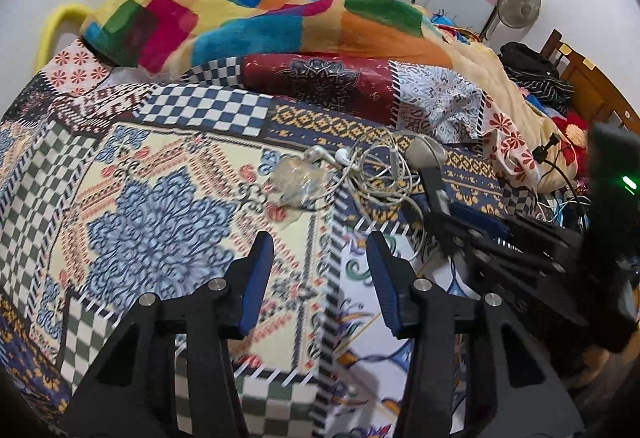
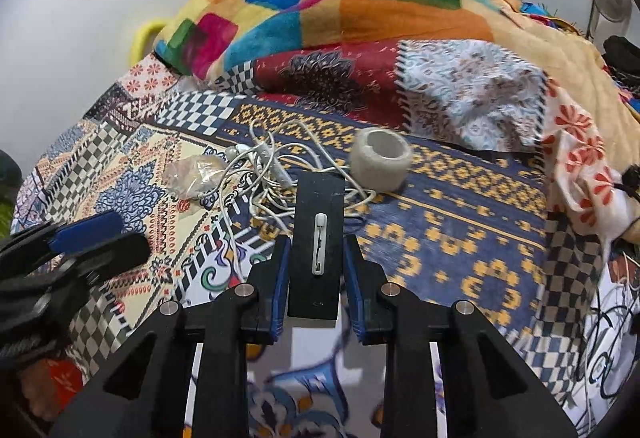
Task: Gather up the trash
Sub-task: 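Grasp the black charger with the right gripper while the left grasps the clear plastic bag, then carry the black charger and plastic bag over the white bin with both tools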
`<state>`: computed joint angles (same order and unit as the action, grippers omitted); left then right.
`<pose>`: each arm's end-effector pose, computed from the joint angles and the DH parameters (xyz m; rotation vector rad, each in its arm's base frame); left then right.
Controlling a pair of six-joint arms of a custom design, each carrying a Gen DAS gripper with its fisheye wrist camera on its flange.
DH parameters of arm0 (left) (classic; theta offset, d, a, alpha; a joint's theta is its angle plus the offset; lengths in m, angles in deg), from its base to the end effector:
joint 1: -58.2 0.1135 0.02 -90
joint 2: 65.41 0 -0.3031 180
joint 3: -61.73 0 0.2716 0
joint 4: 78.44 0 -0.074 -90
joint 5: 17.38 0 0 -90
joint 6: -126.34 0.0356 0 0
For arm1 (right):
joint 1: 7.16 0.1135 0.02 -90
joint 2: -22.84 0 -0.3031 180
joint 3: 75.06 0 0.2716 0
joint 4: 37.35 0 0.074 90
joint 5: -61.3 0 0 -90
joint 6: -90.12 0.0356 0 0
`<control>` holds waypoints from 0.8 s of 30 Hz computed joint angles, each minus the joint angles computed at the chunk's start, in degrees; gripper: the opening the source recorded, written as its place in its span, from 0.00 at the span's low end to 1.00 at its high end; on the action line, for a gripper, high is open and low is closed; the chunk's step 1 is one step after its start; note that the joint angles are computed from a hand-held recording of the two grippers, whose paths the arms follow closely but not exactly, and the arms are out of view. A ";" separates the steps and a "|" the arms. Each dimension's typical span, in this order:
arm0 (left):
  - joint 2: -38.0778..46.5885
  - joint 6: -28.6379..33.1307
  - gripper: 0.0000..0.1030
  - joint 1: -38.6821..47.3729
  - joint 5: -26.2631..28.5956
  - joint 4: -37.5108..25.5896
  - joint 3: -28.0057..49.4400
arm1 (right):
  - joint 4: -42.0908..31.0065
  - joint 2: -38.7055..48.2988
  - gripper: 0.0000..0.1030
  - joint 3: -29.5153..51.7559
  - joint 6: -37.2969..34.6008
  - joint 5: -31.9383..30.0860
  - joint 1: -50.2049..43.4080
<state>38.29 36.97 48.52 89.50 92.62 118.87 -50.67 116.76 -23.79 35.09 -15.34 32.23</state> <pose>0.3332 -0.0673 0.1217 0.3436 2.5105 -0.4364 0.2381 0.1848 0.1418 -0.0069 2.5242 0.2311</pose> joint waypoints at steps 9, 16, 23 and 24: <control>7.79 -5.26 0.46 1.01 0.01 -0.97 8.97 | -0.97 -7.03 0.22 -4.44 -0.05 1.39 0.49; 13.39 -5.93 0.25 -0.53 0.73 -4.63 14.19 | -0.03 -7.62 0.22 -6.07 0.77 0.37 0.55; 12.38 -4.23 0.10 -3.22 -4.44 -3.21 12.49 | -0.43 -8.32 0.22 -7.87 1.92 -0.82 1.23; 11.97 -4.19 0.10 -3.15 -4.49 -3.18 12.14 | -0.81 -8.79 0.22 -8.16 2.23 -0.53 1.63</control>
